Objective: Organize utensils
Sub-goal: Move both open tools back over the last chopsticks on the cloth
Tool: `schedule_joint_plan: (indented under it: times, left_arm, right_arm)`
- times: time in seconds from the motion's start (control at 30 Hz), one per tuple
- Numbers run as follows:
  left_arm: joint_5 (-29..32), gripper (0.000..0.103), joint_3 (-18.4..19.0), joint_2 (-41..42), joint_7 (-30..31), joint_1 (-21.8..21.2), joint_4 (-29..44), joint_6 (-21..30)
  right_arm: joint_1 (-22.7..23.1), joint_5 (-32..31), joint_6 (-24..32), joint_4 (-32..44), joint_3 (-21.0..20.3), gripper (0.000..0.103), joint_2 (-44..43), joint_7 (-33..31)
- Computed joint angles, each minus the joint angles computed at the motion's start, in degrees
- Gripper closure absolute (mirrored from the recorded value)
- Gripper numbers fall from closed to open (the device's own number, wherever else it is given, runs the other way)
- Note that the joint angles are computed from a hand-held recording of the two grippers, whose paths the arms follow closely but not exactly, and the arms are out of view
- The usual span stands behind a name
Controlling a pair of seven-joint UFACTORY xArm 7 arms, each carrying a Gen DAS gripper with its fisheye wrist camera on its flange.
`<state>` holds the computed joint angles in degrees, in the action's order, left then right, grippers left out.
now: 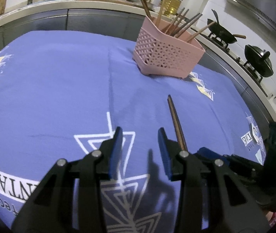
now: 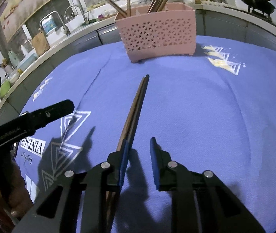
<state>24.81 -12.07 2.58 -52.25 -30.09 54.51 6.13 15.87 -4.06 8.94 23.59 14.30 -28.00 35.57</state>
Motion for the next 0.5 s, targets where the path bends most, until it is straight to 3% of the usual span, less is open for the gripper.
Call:
schedule_joint_plan:
  times: [0.1, 0.3, 0.37, 0.47, 0.5]
  left_arm:
    - [-2.02, 0.067, -0.52, 0.55, 2.14, -0.1, 0.5, 0.24]
    - [-5.78, 0.067, -0.83, 2.41, 6.05, -1.41, 2.51, 1.58]
    - [-5.68, 0.067, -0.58, 2.81, 6.39, -2.06, 3.14, 2.38]
    - [-6.13, 0.067, -0.45, 3.32, 7.09, -2.58, 3.8, 3.45]
    - [-6.93, 0.067, -0.62, 3.59, 7.74, -2.6, 4.1, 3.82]
  right_arm:
    - [-5.17, -4.63, 2.11, 1.64, 5.83, 0.081, 0.13, 2.56]
    - [-9.42, -12.83, 3.78, 4.2, 11.55, 0.085, 1.47, 7.99]
    - [-9.74, -14.89, 3.82, 4.12, 11.7, 0.09, 1.52, 9.17]
    - [-6.47, -13.78, 2.84, 3.05, 7.42, 0.09, 1.38, 7.28]
    - [-7.64, -14.37, 3.54, 2.86, 8.22, 0.091, 0.51, 8.35]
